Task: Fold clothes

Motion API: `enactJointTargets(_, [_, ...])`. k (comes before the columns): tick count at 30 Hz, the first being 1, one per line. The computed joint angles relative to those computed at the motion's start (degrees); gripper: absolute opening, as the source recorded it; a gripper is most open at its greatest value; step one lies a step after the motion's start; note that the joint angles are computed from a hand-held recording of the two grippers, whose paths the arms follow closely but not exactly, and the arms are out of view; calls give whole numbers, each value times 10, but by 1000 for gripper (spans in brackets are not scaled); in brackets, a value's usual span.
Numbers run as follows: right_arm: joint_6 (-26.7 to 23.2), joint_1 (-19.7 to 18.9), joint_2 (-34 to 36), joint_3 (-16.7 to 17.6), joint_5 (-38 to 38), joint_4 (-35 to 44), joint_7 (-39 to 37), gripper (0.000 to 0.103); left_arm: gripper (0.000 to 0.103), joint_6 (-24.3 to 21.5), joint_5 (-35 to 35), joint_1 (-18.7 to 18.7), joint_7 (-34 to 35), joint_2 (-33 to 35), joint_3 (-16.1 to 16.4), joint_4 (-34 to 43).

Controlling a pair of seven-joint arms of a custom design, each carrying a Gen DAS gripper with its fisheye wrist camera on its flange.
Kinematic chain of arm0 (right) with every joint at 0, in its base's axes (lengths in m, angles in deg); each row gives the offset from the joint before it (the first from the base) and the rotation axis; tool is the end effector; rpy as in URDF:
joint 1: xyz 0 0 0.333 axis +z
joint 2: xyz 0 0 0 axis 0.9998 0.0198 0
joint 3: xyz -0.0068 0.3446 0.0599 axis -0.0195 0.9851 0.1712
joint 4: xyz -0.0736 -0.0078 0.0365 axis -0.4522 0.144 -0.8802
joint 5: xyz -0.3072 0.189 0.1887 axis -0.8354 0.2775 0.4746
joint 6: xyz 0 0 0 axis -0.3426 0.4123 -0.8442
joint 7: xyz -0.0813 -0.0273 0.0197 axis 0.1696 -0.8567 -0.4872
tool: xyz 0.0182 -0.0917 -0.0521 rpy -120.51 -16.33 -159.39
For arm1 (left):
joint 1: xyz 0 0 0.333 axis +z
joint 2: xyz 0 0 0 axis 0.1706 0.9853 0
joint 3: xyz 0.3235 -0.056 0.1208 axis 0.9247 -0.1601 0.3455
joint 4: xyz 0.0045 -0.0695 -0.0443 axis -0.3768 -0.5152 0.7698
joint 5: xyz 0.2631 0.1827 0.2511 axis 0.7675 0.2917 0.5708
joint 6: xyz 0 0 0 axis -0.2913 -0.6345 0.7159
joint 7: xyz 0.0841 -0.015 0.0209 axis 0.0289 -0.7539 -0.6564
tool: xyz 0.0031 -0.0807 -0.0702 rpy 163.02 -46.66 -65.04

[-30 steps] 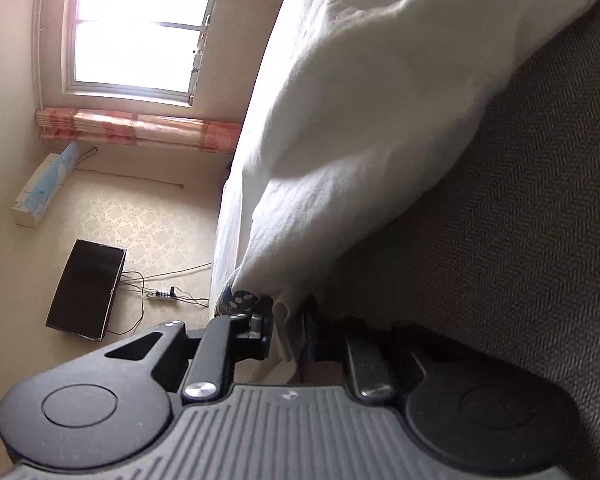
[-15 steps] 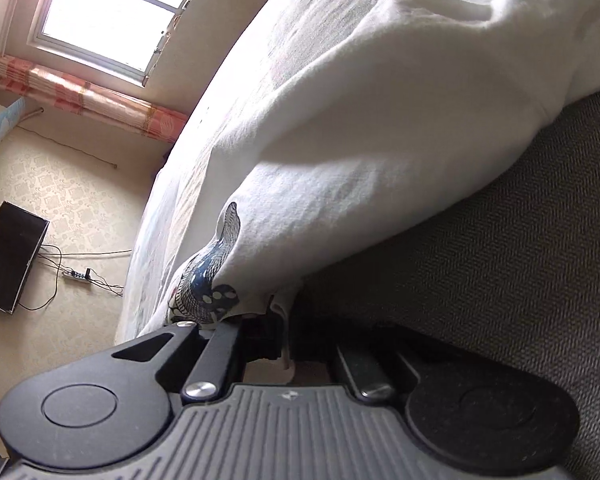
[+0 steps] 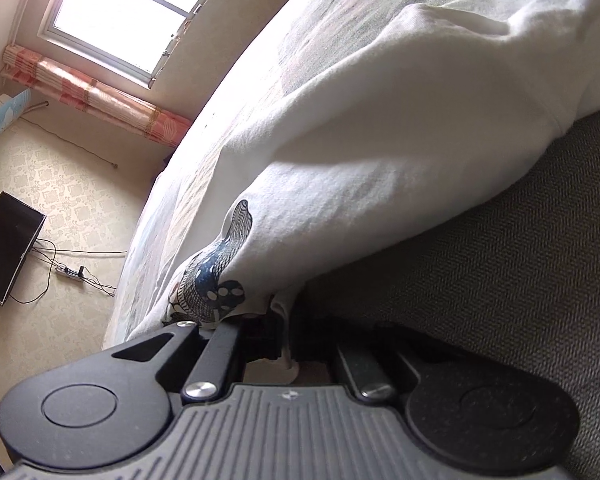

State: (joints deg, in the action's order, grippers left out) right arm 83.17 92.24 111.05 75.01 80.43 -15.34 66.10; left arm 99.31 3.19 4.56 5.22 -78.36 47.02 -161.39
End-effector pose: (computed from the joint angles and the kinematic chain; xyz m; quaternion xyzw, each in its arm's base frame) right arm 0.7490 0.1782 0.4463 -0.6117 0.6153 0.1787 0.4641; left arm 0.5253 -0.1348 0.5037 -0.7092 0.6444 -0.2177 0.1854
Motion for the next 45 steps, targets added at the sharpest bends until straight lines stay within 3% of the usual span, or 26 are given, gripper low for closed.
enactJointTargets(8, [-56, -16, 22, -4, -22, 34, 21, 0, 102, -10, 1, 0, 2, 2, -1, 5])
enactJointTargets(15, [-58, -9, 22, -1, -26, 46, 41, 8, 102, -15, -2, 1, 3, -2, 1, 1])
enactJointTargets(20, [-15, -3, 11, 5, -9, 25, 13, 10, 102, -21, 2, 4, -5, 2, 0, 4])
enactJointTargets(23, [12, 0, 7, 9, 15, 12, 15, 5, 102, -22, -3, 4, -4, 1, 2, 2])
enactJointTargets(40, [-16, -18, 15, 18, 40, 16, -31, 2, 102, -22, -21, 1, 12, -7, 4, -5])
enactJointTargets(45, [-46, -19, 15, 3, 24, 22, -15, 5, 102, -20, -26, 1, 16, -7, 5, -6])
